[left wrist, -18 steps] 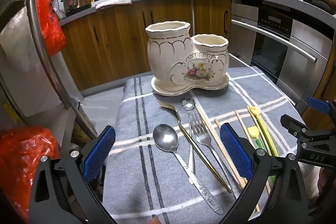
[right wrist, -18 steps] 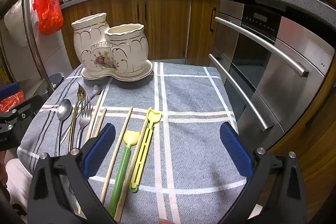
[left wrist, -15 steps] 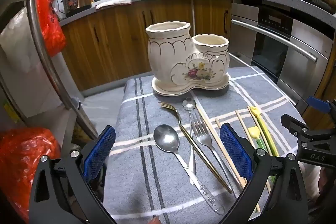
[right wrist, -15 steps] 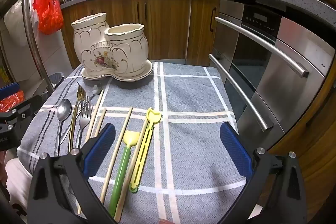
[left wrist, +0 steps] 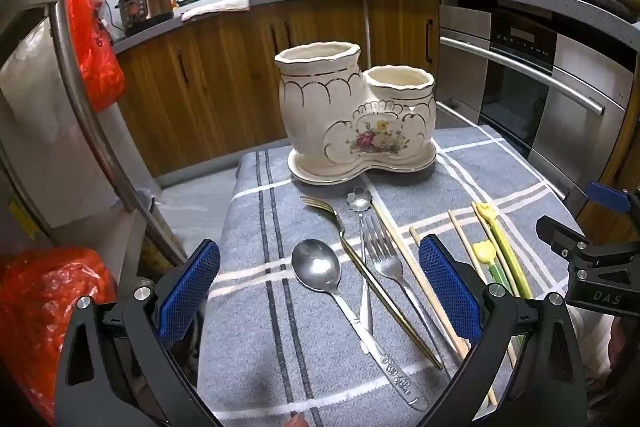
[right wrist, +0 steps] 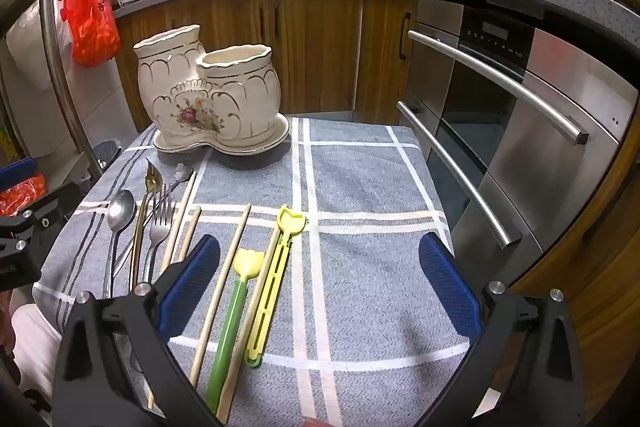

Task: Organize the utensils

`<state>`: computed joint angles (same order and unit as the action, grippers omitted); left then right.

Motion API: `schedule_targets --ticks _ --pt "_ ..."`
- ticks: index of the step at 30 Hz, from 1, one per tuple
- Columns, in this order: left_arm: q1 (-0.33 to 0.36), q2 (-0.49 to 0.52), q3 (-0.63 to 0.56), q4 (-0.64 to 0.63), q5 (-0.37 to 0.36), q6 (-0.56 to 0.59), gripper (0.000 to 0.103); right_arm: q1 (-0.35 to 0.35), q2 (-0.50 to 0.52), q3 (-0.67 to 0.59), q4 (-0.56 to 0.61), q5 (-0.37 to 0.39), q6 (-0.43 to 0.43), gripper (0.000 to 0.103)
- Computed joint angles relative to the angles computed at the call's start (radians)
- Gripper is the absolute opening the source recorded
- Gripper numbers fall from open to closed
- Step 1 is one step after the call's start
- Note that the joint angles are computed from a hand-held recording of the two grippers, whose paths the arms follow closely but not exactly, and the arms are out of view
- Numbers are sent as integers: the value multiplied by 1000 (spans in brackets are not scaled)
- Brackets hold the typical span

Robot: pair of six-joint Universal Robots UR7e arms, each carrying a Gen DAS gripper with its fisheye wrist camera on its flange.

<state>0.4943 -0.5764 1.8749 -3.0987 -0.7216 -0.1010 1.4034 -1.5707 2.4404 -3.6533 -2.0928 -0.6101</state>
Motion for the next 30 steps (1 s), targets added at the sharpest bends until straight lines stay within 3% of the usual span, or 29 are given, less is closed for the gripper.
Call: schedule_targets --ticks 30 --pt "4 -7 2 6 -3 -2 99 -18 -2 11 -3 15 11 98"
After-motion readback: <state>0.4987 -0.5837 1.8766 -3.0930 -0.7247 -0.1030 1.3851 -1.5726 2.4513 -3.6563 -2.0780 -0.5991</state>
